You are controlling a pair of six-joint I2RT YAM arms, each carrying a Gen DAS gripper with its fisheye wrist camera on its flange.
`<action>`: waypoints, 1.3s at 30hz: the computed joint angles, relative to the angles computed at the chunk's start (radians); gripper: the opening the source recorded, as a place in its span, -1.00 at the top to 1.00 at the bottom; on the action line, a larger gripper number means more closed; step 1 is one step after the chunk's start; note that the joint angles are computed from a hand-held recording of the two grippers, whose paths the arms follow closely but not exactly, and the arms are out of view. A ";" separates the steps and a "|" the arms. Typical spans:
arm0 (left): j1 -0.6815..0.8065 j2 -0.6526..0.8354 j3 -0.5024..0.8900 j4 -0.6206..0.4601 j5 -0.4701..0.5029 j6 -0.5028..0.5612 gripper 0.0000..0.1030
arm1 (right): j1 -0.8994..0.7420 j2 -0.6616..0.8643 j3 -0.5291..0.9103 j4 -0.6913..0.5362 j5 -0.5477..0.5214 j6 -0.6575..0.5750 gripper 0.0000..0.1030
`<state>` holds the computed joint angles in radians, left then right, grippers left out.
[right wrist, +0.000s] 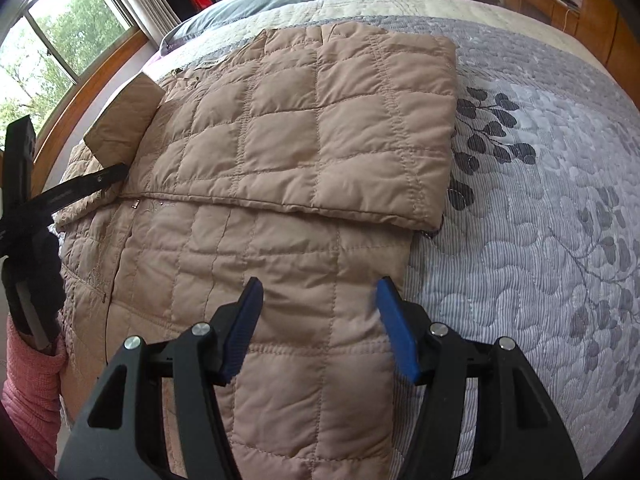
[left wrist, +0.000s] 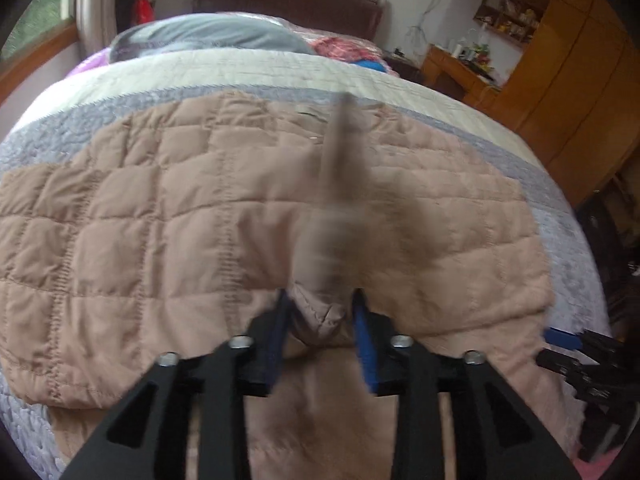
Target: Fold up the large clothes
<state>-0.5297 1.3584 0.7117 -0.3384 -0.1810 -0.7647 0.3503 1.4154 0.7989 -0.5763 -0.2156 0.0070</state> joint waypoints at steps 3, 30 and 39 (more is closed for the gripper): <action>-0.043 -0.149 -0.047 -0.025 0.051 0.016 0.03 | 0.012 -0.017 0.010 -0.020 -0.015 0.006 -0.15; 0.180 -0.243 -0.209 -0.187 -0.165 0.056 0.05 | 0.321 0.709 0.868 -0.224 -0.202 0.214 0.76; 0.156 -0.404 -0.133 -0.341 -0.222 0.026 0.05 | 0.260 0.485 0.745 -0.170 -0.249 0.182 0.92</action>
